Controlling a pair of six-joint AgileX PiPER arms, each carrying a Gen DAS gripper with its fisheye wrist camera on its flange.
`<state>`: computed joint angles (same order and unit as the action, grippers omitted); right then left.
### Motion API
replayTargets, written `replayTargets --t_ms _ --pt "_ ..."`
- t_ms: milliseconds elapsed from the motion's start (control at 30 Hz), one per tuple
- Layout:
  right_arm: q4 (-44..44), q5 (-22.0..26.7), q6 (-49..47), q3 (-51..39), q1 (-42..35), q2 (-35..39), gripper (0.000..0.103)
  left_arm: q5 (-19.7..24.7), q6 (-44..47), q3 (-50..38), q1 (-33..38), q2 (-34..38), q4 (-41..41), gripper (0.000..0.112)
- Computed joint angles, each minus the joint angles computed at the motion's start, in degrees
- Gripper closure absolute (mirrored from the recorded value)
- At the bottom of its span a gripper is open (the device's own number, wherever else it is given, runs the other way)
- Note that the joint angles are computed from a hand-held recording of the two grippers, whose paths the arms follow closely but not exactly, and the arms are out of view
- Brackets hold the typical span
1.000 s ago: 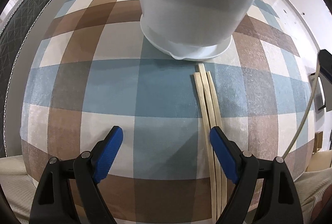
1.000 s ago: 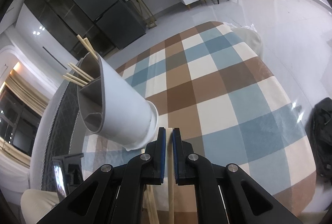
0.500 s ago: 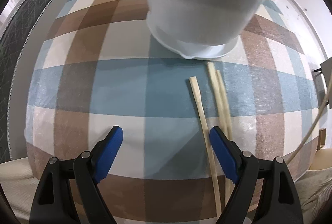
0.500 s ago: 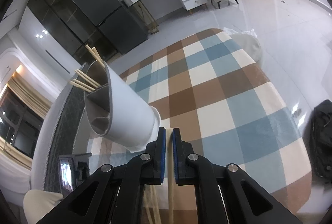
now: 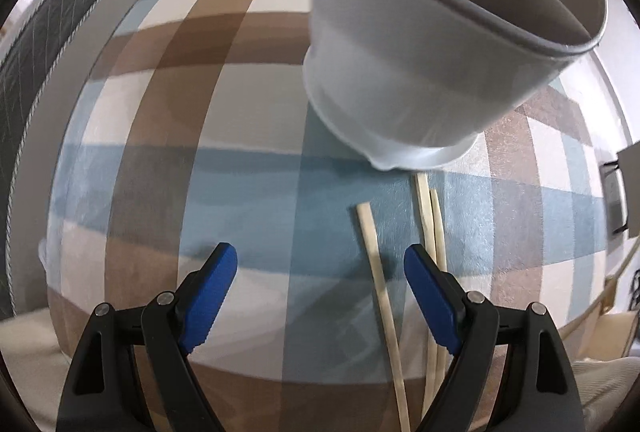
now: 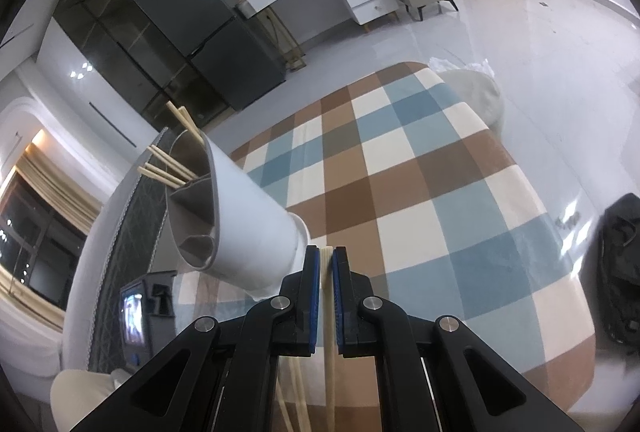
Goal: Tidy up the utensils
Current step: 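Close the left gripper on a chopstick while the right gripper holds its chopstick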
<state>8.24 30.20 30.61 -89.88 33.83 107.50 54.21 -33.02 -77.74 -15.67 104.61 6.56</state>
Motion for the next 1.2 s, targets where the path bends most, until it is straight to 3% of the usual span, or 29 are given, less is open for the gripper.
replayTargets --t_ms 100,267,333,400,533,1000,1133,1200 --pt "0.74 -0.11 -0.45 -0.12 -0.35 0.09 0.097 -0.61 -1.69 -1.33 -0.93 0.62 2.62 0.034" --pt "0.64 0.77 -0.82 -1.62 -0.19 1.12 0.097 -0.61 -0.41 -3.89 -1.66 2.41 2.96 0.072" --pt "0.08 1.17 -0.52 -2.23 -0.02 1.54 0.097 -0.59 0.59 -4.93 -2.07 2.87 2.93 0.097" --pt "-0.34 1.3 -0.16 -2.24 0.06 1.47 0.097 -0.31 2.28 -5.59 -1.81 3.02 1.87 0.108" --pt "-2.16 1.89 1.22 -2.94 0.71 1.81 0.097 -1.66 2.99 -4.36 -0.83 1.85 0.63 0.11" --pt "-13.73 0.33 9.04 1.22 5.21 -1.91 0.097 -15.21 4.7 11.54 3.62 -17.19 -2.25 0.111" --pt "-14.19 1.76 10.08 1.25 5.6 -1.15 0.094 -16.68 -0.31 12.94 0.17 -19.59 0.15 0.111" --pt "-10.79 3.22 7.52 0.69 5.08 0.15 0.093 -18.48 4.2 14.73 2.45 -20.28 -2.53 0.111"
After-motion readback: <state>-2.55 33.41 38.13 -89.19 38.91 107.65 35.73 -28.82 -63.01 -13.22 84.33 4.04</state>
